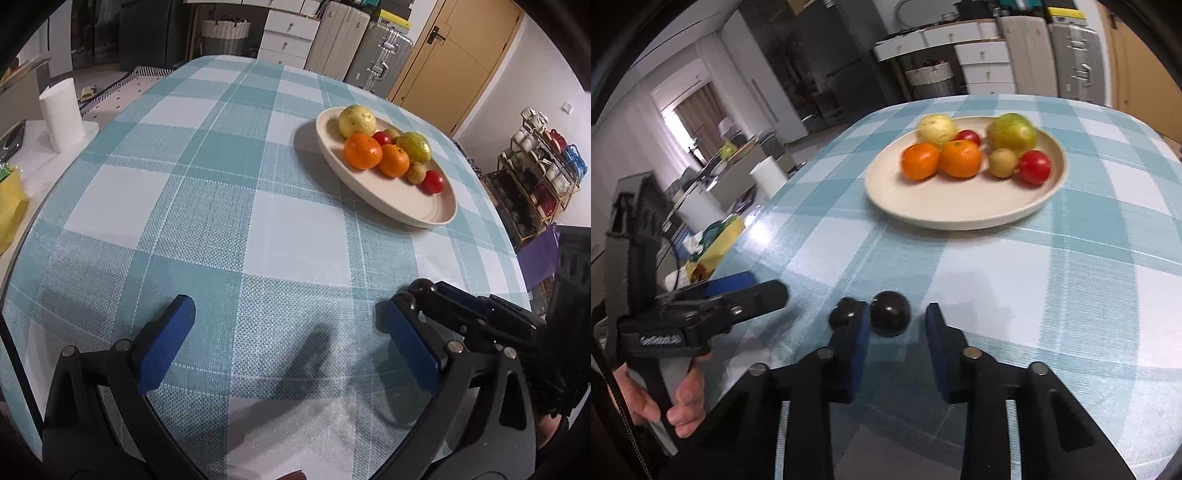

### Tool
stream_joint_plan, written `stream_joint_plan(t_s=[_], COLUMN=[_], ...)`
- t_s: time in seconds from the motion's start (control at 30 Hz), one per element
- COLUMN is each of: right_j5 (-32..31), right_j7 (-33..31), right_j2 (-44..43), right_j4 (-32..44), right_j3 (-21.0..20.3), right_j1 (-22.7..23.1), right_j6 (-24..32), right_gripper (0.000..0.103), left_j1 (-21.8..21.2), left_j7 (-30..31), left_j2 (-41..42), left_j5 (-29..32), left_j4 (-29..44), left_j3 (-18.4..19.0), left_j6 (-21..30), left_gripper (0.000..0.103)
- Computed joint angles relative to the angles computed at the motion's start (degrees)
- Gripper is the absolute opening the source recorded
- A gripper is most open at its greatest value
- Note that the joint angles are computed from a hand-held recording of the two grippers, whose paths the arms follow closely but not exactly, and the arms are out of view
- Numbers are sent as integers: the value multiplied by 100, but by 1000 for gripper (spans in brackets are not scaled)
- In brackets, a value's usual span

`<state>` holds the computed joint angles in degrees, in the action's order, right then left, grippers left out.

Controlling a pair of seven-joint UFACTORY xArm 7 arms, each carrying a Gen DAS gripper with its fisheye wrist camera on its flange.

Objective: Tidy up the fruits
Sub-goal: 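Close the right gripper on one dark plum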

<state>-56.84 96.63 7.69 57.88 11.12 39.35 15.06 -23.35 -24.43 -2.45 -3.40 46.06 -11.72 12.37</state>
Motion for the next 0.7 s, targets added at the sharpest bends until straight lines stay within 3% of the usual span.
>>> stream_joint_plan(t_s=[0.23,0.33,0.47,0.6,0.7], right_j5=[-249,-980,-2269,-2699,-3363], right_j7=[229,1133,2670,3235,4039], right_j2=[51,-5,-159,-431,-545], right_j4=[29,-92,-193,-396,-486], right_j3=[-90,-275,-333,-109,24], right_j1=[60,47,-119,-379,-634], right_j6=[-137,-608,-909,-788,-977], right_gripper=[23,23,23,23,23], left_j1=[-16,5,-64,-139,-194], left_j7=[104,-22,253,528,747], left_j2=[20,6,13,79,159], left_j5=[-97,92,-209,-506,-657], left_j4=[2,-8,28,147,256], left_j3=[3,-13,-4,-27,-68], left_j6=[-111,-180,-148,-3,29], left_gripper=[102,102,102,102,102])
